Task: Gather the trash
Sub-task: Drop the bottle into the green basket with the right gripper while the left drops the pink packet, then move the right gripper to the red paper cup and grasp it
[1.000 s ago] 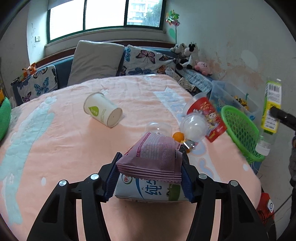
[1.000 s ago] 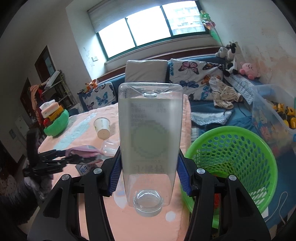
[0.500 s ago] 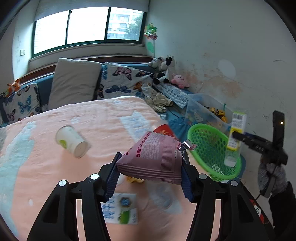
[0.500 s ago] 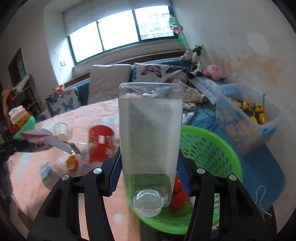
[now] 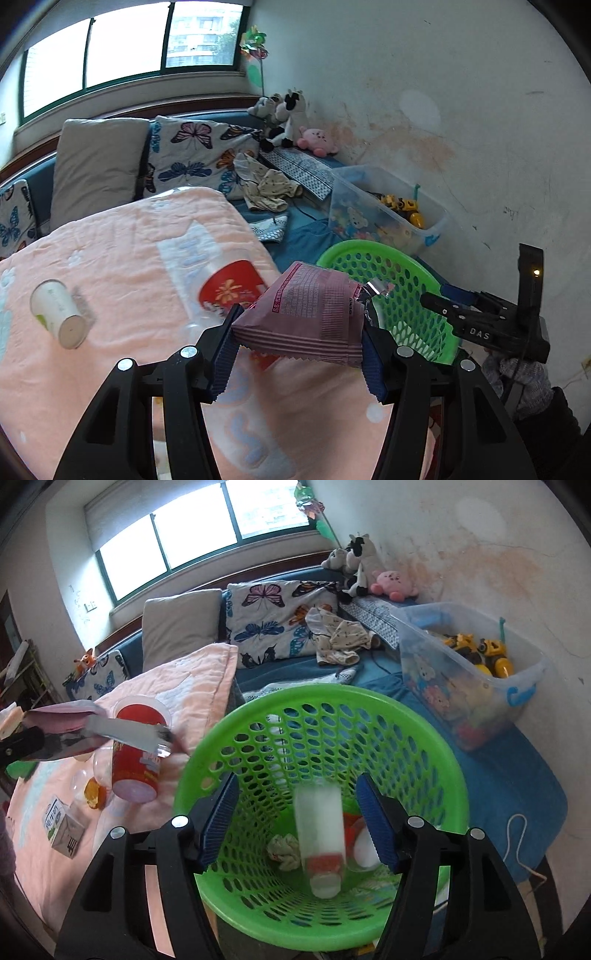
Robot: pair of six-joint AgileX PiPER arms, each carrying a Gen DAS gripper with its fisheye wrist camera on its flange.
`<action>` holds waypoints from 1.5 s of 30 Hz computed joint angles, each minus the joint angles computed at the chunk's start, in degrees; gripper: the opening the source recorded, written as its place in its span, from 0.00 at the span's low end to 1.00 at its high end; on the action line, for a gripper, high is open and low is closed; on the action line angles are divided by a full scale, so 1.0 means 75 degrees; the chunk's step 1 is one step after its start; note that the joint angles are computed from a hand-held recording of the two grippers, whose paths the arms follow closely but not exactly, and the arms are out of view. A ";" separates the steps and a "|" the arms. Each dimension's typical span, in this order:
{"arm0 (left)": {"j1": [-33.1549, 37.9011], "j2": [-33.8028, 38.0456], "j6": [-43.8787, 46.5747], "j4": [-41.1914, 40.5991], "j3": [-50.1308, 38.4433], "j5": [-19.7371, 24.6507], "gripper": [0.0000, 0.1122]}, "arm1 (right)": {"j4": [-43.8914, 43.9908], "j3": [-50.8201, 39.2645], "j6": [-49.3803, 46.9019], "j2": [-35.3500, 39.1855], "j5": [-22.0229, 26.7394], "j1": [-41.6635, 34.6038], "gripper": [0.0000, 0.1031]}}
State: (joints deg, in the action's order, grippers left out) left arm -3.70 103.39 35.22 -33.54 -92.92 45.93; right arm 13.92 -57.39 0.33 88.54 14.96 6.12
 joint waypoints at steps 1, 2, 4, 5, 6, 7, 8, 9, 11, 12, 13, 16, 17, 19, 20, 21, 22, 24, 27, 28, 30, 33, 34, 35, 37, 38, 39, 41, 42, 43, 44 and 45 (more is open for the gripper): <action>-0.0119 0.0075 -0.0083 0.0071 -0.0056 -0.0017 0.50 | 0.0076 0.0109 -0.0076 -0.0102 -0.0039 -0.0029 0.64; -0.0211 0.0145 -0.0135 0.0124 -0.0092 -0.0035 0.50 | -0.0039 0.0242 0.0024 -0.0232 -0.0083 -0.0037 0.65; -0.0480 0.0351 -0.0333 0.0287 -0.0233 -0.0079 0.50 | -0.0307 0.0539 0.0275 -0.0542 -0.0201 -0.0041 0.68; -0.0598 0.0414 -0.0408 0.0352 -0.0275 -0.0102 0.50 | -0.0308 0.0607 0.0287 -0.0637 -0.0209 -0.0053 0.69; -0.0690 0.0485 -0.0459 0.0421 -0.0311 -0.0141 0.50 | -0.0415 0.0719 0.0418 -0.0775 -0.0216 -0.0038 0.69; -0.0834 0.0602 -0.0578 0.0546 -0.0380 -0.0185 0.50 | -0.0675 0.0844 0.0684 -0.0912 -0.0239 -0.0022 0.69; -0.0936 0.0694 -0.0674 0.0634 -0.0451 -0.0171 0.50 | -0.0974 0.0968 0.0971 -0.1037 -0.0277 0.0005 0.69; -0.1035 0.0787 -0.0773 0.0737 -0.0517 -0.0162 0.50 | -0.1101 0.1041 0.1072 -0.1091 -0.0308 0.0010 0.69; -0.1278 0.0954 -0.1002 0.1000 -0.0609 -0.0207 0.50 | -0.1704 0.1190 0.1622 -0.1242 -0.0340 0.0055 0.70; -0.1359 0.1017 -0.1055 0.1081 -0.0639 -0.0229 0.51 | -0.1810 0.1288 0.1722 -0.1318 -0.0379 0.0056 0.70; -0.1434 0.1072 -0.1131 0.1194 -0.0654 -0.0245 0.51 | -0.1652 0.1378 0.1570 -0.1394 -0.0400 0.0036 0.70; -0.1595 0.1161 -0.1254 0.1347 -0.0650 -0.0302 0.56 | -0.1214 0.1524 0.1165 -0.1539 -0.0451 -0.0049 0.70; -0.1623 0.1210 -0.1292 0.1388 -0.0698 -0.0297 0.57 | -0.1027 0.1551 0.0995 -0.1570 -0.0458 -0.0073 0.70; -0.1670 0.1186 -0.1341 0.1434 -0.0619 -0.0384 0.66 | -0.0937 0.1624 0.0956 -0.1618 -0.0512 -0.0085 0.71; -0.1656 0.1117 -0.1278 0.1394 -0.0509 -0.0443 0.66 | -0.0832 0.1646 0.0866 -0.1632 -0.0522 -0.0094 0.71; -0.1654 0.1095 -0.1213 0.1349 -0.0474 -0.0462 0.67 | -0.0787 0.1661 0.0835 -0.1654 -0.0517 -0.0096 0.71; -0.1646 0.1047 -0.1170 0.1344 -0.0412 -0.0487 0.67 | -0.0784 0.1666 0.0858 -0.1666 -0.0511 -0.0081 0.71; -0.1618 0.0912 -0.1108 0.1347 -0.0234 -0.0578 0.69 | -0.0745 0.1658 0.0833 -0.1668 -0.0493 -0.0057 0.71; -0.1500 0.0642 -0.0979 0.1291 0.0088 -0.0711 0.70 | -0.0763 0.1633 0.0879 -0.1708 -0.0443 0.0037 0.71; -0.1437 0.0538 -0.0928 0.1266 0.0209 -0.0757 0.70 | -0.0796 0.1605 0.0932 -0.1717 -0.0418 0.0098 0.71; -0.1343 0.0381 -0.0976 0.1321 0.0367 -0.0800 0.71 | -0.1180 0.1566 0.1358 -0.1734 -0.0406 0.0261 0.72; -0.1100 0.0097 -0.1019 0.1380 0.0666 -0.0853 0.71 | -0.2055 0.1436 0.2301 -0.1728 -0.0333 0.0639 0.73; -0.1033 0.0043 -0.1021 0.1394 0.0714 -0.0861 0.72 | -0.2291 0.1354 0.2555 -0.1688 -0.0292 0.0760 0.73; -0.0936 -0.0043 -0.0934 0.1337 0.0827 -0.0896 0.72 | -0.2468 0.1279 0.2744 -0.1650 -0.0263 0.0871 0.74; -0.0747 -0.0231 -0.0915 0.1377 0.1033 -0.0976 0.72 | -0.2878 0.1119 0.3169 -0.1574 -0.0200 0.1101 0.75; -0.0642 -0.0310 -0.0843 0.1321 0.1120 -0.0985 0.72 | -0.3042 0.1032 0.3350 -0.1527 -0.0177 0.1221 0.76; -0.0519 -0.0375 -0.0785 0.1271 0.1195 -0.0987 0.73 | -0.3085 0.0971 0.3410 -0.1485 -0.0175 0.1297 0.76; -0.0231 -0.0507 -0.0677 0.1166 0.1348 -0.0972 0.73 | -0.3103 0.0759 0.3463 -0.1356 -0.0114 0.1486 0.77; -0.0121 -0.0541 -0.0635 0.1127 0.1385 -0.0963 0.73 | -0.3363 0.0622 0.3722 -0.1269 -0.0060 0.1632 0.77; 0.0074 -0.0595 -0.0538 0.1059 0.1454 -0.0948 0.73 | -0.3466 0.0525 0.3813 -0.1204 -0.0025 0.1717 0.77; 0.0175 -0.0613 -0.0510 0.1046 0.1470 -0.0938 0.73 | -0.3508 0.0408 0.3847 -0.1122 0.0016 0.1801 0.77; 0.0289 -0.0634 -0.0479 0.1026 0.1493 -0.0935 0.73 | -0.3501 0.0287 0.3839 -0.1036 0.0056 0.1879 0.78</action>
State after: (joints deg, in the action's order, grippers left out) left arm -1.53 98.64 31.62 -25.85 -81.72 38.92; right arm -12.34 -55.24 29.12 80.77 15.38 20.22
